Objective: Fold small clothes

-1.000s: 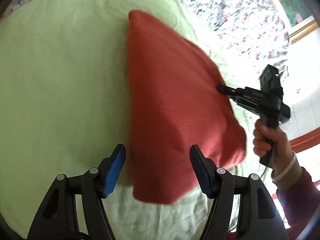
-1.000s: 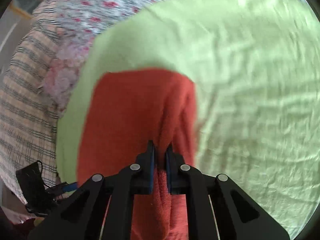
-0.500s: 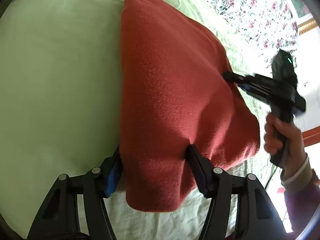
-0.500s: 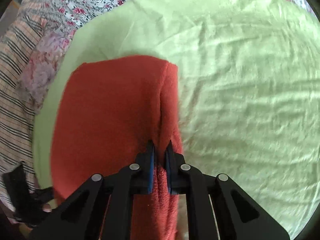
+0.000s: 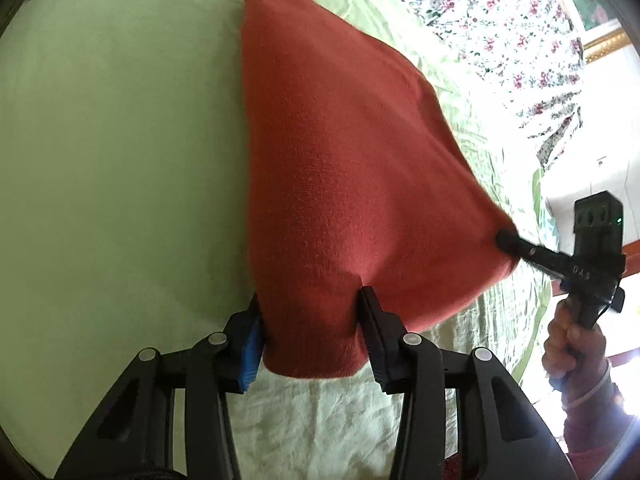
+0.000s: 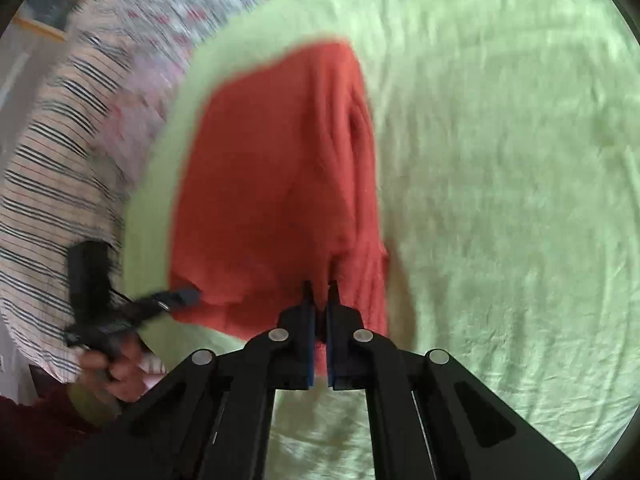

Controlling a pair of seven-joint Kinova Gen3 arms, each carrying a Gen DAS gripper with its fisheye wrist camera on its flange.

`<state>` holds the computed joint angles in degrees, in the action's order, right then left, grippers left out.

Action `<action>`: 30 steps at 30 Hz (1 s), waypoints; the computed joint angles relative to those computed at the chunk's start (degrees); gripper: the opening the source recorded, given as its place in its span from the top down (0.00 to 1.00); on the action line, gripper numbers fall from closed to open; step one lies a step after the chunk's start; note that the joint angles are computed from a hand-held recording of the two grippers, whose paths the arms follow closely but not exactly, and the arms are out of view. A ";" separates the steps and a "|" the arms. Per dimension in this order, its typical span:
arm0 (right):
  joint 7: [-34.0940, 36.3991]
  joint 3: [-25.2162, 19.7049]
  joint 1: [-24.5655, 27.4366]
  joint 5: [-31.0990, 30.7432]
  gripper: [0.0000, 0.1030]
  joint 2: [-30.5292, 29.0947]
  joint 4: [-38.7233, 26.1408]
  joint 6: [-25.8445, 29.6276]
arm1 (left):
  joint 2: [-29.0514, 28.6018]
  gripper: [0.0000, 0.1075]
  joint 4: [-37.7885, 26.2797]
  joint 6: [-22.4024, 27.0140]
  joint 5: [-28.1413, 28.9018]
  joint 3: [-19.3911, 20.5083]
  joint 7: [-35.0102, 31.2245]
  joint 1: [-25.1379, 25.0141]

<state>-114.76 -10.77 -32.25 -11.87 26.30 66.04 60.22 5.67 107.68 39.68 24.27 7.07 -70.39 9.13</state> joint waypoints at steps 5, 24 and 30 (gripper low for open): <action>-1.84 -3.69 0.35 8.89 0.96 2.64 -2.13 6.34 | 1.93 0.60 0.18 -0.20 -0.30 0.33 0.44 0.51; 2.05 6.53 -5.70 1.90 0.76 14.90 -22.42 4.83 | 4.08 0.69 -6.67 -3.69 -6.32 0.32 1.25 2.77; -3.80 6.12 -4.23 5.12 1.00 18.05 -23.32 6.91 | 5.71 0.97 -4.49 -6.54 1.56 2.24 -2.68 -1.83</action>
